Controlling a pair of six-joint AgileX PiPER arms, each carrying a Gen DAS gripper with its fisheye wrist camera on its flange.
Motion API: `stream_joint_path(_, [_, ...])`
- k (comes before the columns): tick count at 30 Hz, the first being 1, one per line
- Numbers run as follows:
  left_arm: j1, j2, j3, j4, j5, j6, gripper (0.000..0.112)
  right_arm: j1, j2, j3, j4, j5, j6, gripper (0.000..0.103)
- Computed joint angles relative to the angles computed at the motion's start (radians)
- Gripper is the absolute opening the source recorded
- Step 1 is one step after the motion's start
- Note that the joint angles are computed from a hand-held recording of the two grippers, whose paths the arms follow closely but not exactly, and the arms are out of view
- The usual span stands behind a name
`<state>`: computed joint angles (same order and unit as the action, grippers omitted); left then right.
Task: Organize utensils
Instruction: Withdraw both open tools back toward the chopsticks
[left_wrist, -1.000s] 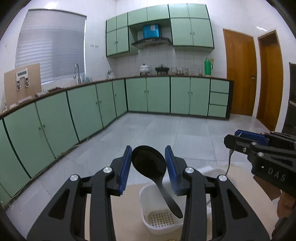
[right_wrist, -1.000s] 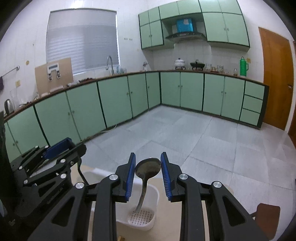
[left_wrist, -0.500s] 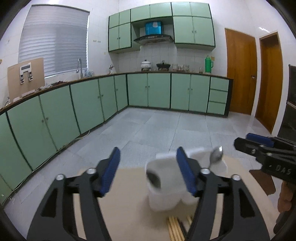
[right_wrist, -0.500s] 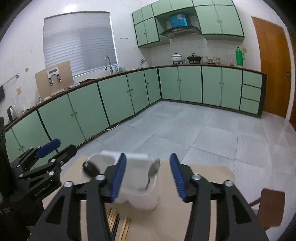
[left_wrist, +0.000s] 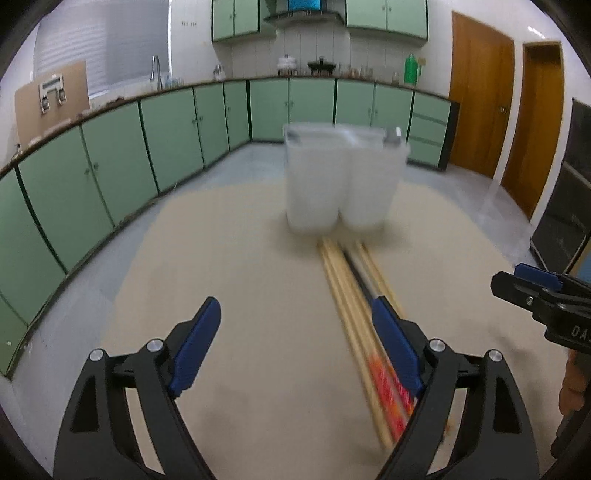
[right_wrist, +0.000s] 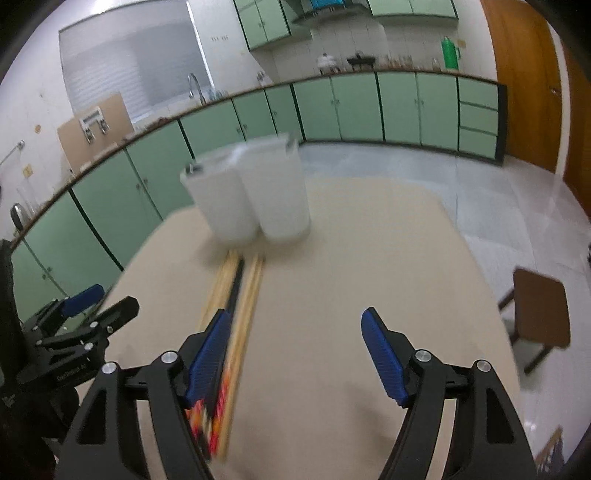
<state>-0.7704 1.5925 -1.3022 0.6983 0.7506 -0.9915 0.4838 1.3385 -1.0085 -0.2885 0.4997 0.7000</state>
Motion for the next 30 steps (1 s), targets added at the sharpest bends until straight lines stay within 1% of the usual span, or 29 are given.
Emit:
stream_joint_path(5, [-0.048, -0.049, 0.118, -0.007, 0.03, -0.05, 0.081, 0.116, -0.056, 0.12, -0.114, 0.022, 0.169, 0.071])
stream_joint_path(7, [-0.062, -0.066, 0.154, -0.007, 0.035, -0.076, 0.081, 0.16, -0.082, 0.169, -0.159, 0.021, 0.222, 0.069])
stream_joint_path(8, [-0.068, -0.075, 0.171, -0.008, 0.038, -0.087, 0.081, 0.194, -0.085, 0.179, -0.199, 0.035, 0.27, 0.068])
stream_joint_path(10, [-0.08, -0.085, 0.193, -0.002, 0.048, -0.105, 0.081, 0.227, -0.088, 0.189, -0.23, 0.049, 0.304, 0.067])
stream_joint_path(14, [-0.102, -0.103, 0.23, -0.003, 0.059, -0.128, 0.081, 0.272, -0.073, 0.19, -0.238, 0.056, 0.324, 0.065])
stream_joint_path(17, [-0.11, -0.107, 0.239, -0.002, 0.06, -0.135, 0.081, 0.307, -0.048, 0.181, -0.283, 0.078, 0.362, 0.062])
stream_joint_path(20, [-0.112, -0.104, 0.236, -0.007, 0.062, -0.13, 0.081, 0.319, -0.025, 0.173, -0.297, 0.1, 0.369, 0.061])
stream_joint_path(23, [-0.115, -0.101, 0.229, -0.009, 0.067, -0.124, 0.081, 0.314, -0.029, 0.182, -0.3, 0.103, 0.371, 0.06])
stream_joint_path(26, [-0.118, -0.101, 0.231, -0.008, 0.068, -0.126, 0.081, 0.316, -0.039, 0.181, -0.346, 0.148, 0.422, 0.058])
stream_joint_path(30, [-0.125, -0.105, 0.24, -0.006, 0.074, -0.134, 0.081, 0.308, -0.071, 0.199, -0.316, 0.118, 0.374, 0.057])
